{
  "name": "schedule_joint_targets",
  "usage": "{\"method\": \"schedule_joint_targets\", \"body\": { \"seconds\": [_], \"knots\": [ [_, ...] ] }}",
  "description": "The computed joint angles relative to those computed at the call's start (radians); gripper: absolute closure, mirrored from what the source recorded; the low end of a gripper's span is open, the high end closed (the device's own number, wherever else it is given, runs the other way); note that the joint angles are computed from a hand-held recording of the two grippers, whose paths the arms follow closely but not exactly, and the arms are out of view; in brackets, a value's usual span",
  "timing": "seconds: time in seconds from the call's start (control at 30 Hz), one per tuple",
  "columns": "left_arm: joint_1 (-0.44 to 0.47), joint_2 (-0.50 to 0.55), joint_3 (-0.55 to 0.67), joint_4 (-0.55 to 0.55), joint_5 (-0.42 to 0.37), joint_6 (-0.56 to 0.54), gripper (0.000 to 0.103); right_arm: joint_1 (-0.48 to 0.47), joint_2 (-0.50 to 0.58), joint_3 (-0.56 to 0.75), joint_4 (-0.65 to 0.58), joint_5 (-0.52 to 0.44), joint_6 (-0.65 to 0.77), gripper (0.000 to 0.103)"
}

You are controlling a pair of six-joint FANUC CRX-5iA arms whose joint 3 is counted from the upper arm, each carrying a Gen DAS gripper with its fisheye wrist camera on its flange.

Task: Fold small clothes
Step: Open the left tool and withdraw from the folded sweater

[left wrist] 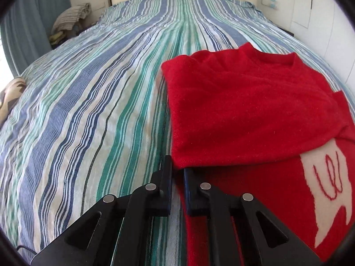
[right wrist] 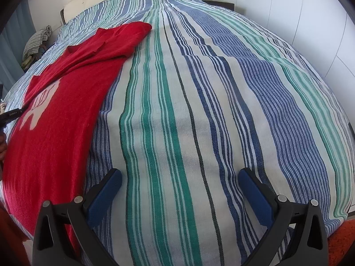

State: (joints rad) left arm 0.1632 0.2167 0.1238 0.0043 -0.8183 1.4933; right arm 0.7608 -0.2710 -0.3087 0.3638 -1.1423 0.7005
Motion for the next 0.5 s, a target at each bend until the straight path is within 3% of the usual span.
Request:
{"method": "schedule_joint_targets", "body": {
  "seconds": [0.1, 0.23, 0.3, 0.37, 0.43, 0.5],
  "knots": [
    [0.024, 0.001, -0.013, 0.066, -0.002, -0.029, 0.095, 0.001, 0.005, 0.001, 0.005, -0.001, 0.005, 0.0],
    [0.041, -0.005, -0.014, 0.107, -0.038, -0.052, 0.086, -0.001, 0.007, 0.002, 0.004, -0.001, 0.011, 0.0],
    [0.044, -0.019, -0.012, 0.122, -0.075, -0.07, 0.074, -0.001, 0.008, 0.004, 0.004, -0.004, 0.013, 0.0],
    [0.024, -0.064, -0.018, 0.042, -0.097, -0.025, 0.029, 0.0, 0.011, 0.008, 0.005, -0.009, 0.014, 0.0],
    [0.007, -0.138, -0.07, -0.018, -0.064, 0.005, 0.015, 0.0, 0.014, 0.012, 0.005, -0.015, 0.015, 0.0],
    [0.0, -0.196, -0.114, -0.032, -0.073, 0.007, 0.014, 0.0, 0.016, 0.015, 0.004, -0.017, 0.017, 0.0]
  ]
}}
